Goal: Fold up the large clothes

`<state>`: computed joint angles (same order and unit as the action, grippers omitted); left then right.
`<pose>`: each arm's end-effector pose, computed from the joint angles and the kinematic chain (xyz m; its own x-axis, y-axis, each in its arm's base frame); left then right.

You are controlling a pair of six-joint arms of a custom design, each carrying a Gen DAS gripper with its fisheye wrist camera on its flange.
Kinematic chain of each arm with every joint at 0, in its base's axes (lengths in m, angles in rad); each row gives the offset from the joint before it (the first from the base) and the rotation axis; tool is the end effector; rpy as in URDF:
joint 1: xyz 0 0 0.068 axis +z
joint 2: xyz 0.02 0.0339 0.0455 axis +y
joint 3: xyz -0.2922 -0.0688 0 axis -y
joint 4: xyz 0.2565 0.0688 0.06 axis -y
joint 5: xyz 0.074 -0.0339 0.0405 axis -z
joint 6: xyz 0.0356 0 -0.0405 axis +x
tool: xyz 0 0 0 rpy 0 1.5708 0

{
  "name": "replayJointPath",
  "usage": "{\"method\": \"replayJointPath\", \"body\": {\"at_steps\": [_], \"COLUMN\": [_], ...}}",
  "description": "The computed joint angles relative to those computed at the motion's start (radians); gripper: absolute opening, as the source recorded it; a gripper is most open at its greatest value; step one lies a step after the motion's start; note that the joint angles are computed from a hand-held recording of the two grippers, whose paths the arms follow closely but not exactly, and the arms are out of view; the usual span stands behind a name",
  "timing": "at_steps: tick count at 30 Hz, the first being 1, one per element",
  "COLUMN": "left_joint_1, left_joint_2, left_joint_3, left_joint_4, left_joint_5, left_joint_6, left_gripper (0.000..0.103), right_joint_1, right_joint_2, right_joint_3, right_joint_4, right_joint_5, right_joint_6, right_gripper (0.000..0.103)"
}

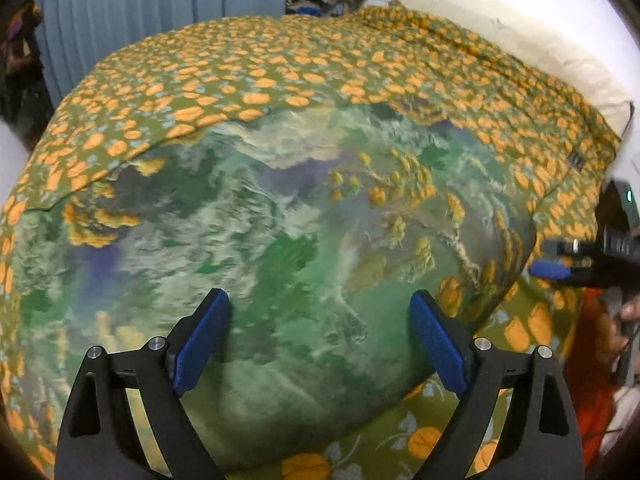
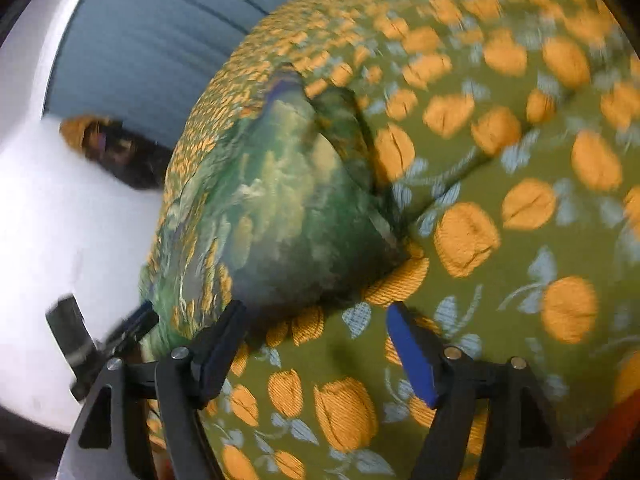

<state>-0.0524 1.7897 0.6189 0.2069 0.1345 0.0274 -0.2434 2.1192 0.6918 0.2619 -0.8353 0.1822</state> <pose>0.3003 -0.0205 0.0961 -0.8165 0.0700 -0.5731 0.1507 0.9841 -0.0945 0.3043 -0.0484 0.0276 -0.8993 0.3486 -0.2643 0.0416 0.6696 0.7416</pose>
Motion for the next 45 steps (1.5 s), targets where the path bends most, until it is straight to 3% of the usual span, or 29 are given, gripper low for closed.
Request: {"method": "replayJointPath", "body": {"at_steps": [5,7,9,11,13,15,19,21,26,29,31,34,37,38,39,41,43,45], "left_joint_1": [-0.014,-0.003,-0.007,-0.015,-0.012,0.003,0.017,0.011,-0.064,-0.088,-0.089,-0.123,-0.169,-0.169,-0.164,-0.135,-0.082,-0.036], "left_joint_2": [0.143,0.154,0.151,0.141,0.11,0.056,-0.058,-0.101,0.004,0.088,0.09,0.088,0.076,0.07,0.067,0.069,0.054,0.036], "left_joint_3": [0.034,0.042,0.057,0.063,0.086,0.129,0.262,0.368,0.741,0.858,0.86,0.848,0.78,0.755,0.738,0.733,0.727,0.731], "left_joint_4": [0.06,0.064,0.038,0.012,-0.065,-0.178,-0.364,-0.481,-0.858,-0.997,-1.015,-1.037,-1.006,-0.987,-0.968,-0.964,-0.97,-0.982], "left_joint_5": [-0.008,0.007,0.001,-0.009,-0.009,-0.004,0.001,0.054,0.173,0.187,0.155,0.006,-0.179,-0.209,-0.24,-0.194,-0.119,-0.078], "left_joint_6": [-0.002,-0.003,-0.001,0.005,0.012,0.008,0.039,0.067,0.104,0.094,0.093,0.077,0.103,0.106,0.106,0.125,0.132,0.147], "left_gripper": [0.099,0.101,0.101,0.101,0.101,0.093,0.091,0.092,0.093,0.093,0.093,0.094,0.094,0.08,0.054,0.04,0.035,0.033], "right_joint_1": [0.049,0.048,0.055,0.062,0.073,0.107,0.235,0.302,0.539,0.69,0.785,0.935,1.002,1.016,1.02,1.014,0.994,0.939], "right_joint_2": [0.117,0.206,0.215,0.183,0.12,0.01,-0.254,-0.35,-0.548,-0.596,-0.582,-0.541,-0.503,-0.479,-0.463,-0.473,-0.512,-0.61], "right_joint_3": [0.024,0.037,0.031,0.0,-0.035,-0.088,-0.206,-0.237,-0.29,-0.327,-0.324,-0.331,-0.318,-0.312,-0.308,-0.305,-0.304,-0.312], "right_joint_4": [0.29,0.409,0.442,0.467,0.462,0.46,0.471,0.463,0.438,0.457,0.475,0.546,0.577,0.6,0.612,0.572,0.508,0.384], "right_joint_5": [0.017,0.008,0.017,0.027,0.051,0.114,0.304,0.392,0.662,0.824,0.914,1.066,1.127,1.138,1.137,1.112,1.054,0.895], "right_joint_6": [0.352,0.508,0.533,0.525,0.48,0.397,0.199,0.132,-0.1,-0.227,-0.316,-0.463,-0.531,-0.553,-0.561,-0.531,-0.5,-0.463], "right_gripper": [0.076,0.069,0.047,0.033,0.028,0.026,0.025,0.025,0.025,0.025,0.025,0.025,0.025,0.025,0.025,0.026,0.036,0.054]}}
